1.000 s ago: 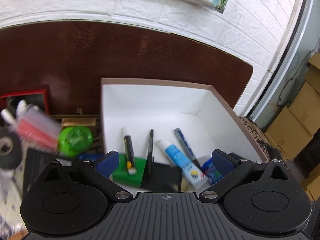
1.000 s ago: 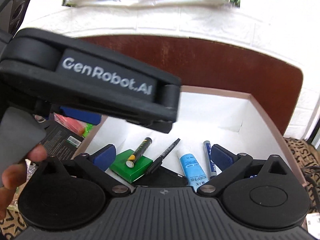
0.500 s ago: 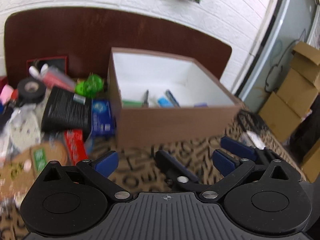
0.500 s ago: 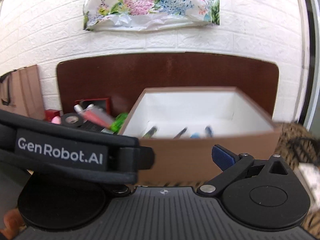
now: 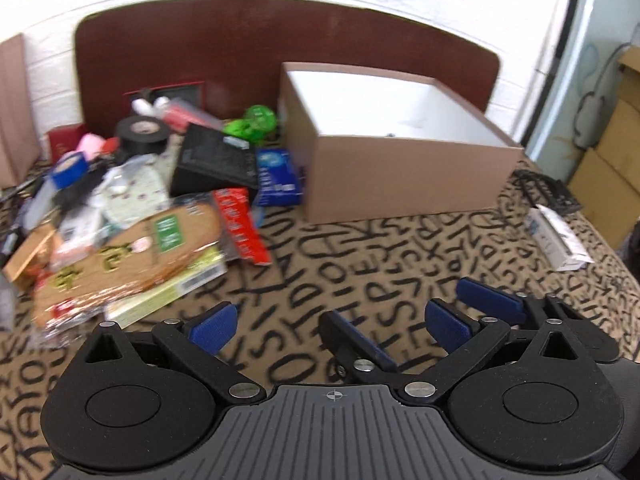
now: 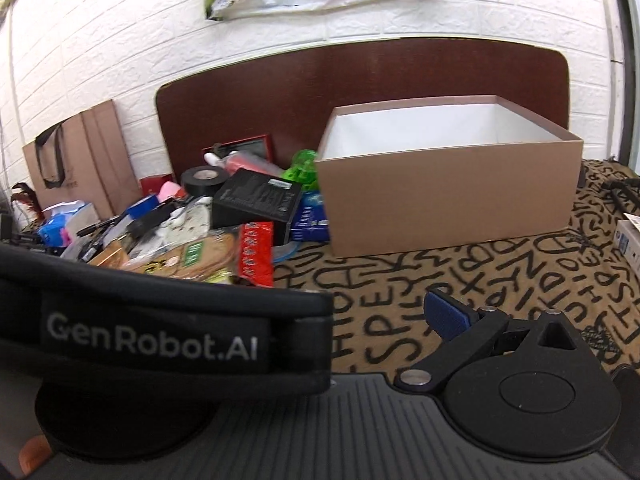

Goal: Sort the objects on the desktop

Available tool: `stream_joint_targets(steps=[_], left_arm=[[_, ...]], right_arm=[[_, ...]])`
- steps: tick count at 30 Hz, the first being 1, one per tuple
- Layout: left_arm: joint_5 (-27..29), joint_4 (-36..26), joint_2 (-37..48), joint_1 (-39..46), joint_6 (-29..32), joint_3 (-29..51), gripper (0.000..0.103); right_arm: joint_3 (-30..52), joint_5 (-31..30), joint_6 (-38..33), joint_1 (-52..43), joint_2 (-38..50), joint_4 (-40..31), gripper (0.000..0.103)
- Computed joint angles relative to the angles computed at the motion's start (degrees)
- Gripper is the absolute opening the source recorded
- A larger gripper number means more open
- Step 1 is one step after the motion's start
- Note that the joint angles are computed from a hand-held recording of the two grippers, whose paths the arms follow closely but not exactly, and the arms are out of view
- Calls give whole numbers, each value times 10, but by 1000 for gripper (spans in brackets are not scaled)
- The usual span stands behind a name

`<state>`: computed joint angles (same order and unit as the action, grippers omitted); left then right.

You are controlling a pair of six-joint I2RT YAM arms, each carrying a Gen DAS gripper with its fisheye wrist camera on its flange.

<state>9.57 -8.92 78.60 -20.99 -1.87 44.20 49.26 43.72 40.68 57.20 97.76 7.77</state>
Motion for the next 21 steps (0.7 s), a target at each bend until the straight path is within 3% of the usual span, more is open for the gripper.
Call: stream_joint_targets(steps=[13,21], left_arm=[[-2,-18,-45,52,11,-32,103],[13,-16,-20,69,16,-21,103]], right_arm=[[69,14,-6,42,46,-48,103],[91,5,-9,34,62,-64,103]])
